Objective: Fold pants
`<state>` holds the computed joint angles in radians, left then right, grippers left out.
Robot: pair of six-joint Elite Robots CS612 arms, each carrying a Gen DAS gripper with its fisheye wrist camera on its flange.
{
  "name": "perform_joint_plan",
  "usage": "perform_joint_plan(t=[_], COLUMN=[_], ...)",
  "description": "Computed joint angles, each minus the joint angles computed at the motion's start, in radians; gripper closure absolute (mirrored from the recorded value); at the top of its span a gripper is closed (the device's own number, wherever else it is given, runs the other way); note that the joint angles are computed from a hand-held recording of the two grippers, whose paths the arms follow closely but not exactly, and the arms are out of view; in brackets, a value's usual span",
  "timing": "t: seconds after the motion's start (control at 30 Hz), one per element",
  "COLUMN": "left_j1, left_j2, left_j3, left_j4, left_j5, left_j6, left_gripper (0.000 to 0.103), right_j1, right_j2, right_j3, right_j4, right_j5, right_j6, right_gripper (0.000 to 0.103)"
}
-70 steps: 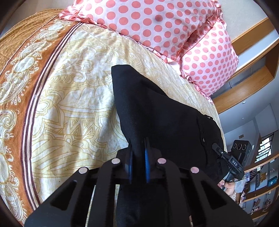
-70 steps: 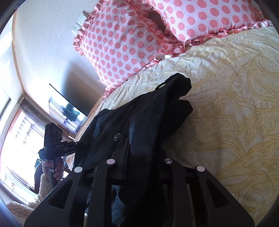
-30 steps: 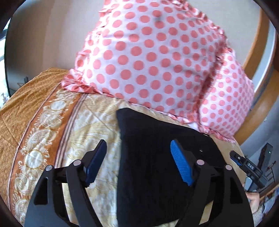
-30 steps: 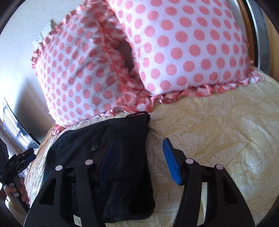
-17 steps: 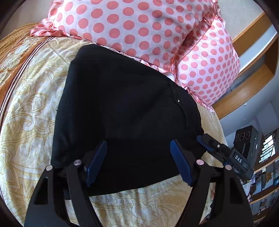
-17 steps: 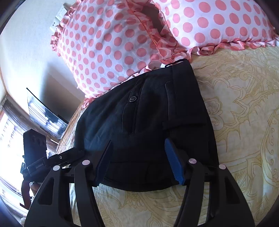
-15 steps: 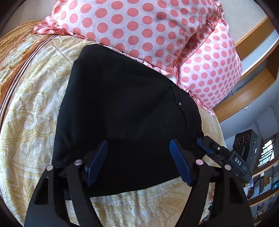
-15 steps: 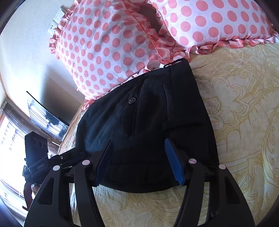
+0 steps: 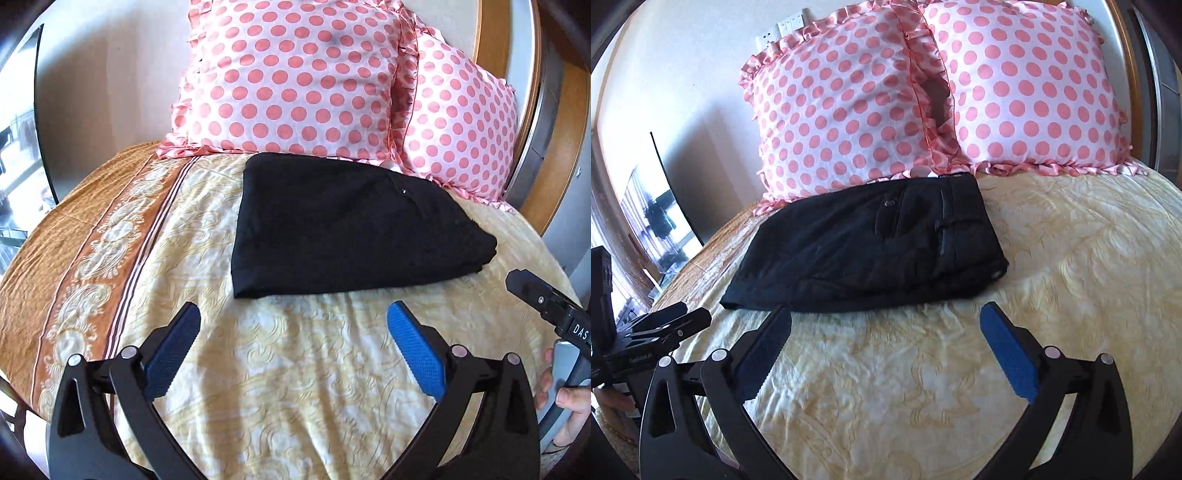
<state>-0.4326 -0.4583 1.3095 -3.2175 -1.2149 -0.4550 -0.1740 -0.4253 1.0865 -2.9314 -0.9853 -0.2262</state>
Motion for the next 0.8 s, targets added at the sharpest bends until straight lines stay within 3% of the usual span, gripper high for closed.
perform_joint_plan(t=[0.17, 0.3, 0.57, 0.8], left_j1=[-0.024, -0.043, -0.056, -0.057], left_j2=[-0.008, -0.005, 0.006, 0.013], left_j3=[0.056, 0.072, 0.064, 0.056], left_j4=[-0.011, -0.019, -0.007, 0.015], left_j5=[0.034, 0.092, 0.136, 0.130], left_j6=[-0.001, 0.025, 0.036, 0.030], left_gripper=[0.002, 0.002, 0.002, 0.002], right_j1=[0.011, 0.026, 0.036, 0.044], right_j2=[-0.025, -0.039, -0.045, -0.043], right_j3=[0.083, 0.136, 0.173, 0.190], right_j4=[-0.054, -0.133, -0.179, -0.226], right_j5=[-0.085, -0.159, -0.209, -0.249], right_j6=[-0.008, -0.075, -0.079, -0.081], right_gripper=[0.001, 0.001, 0.001, 0.001])
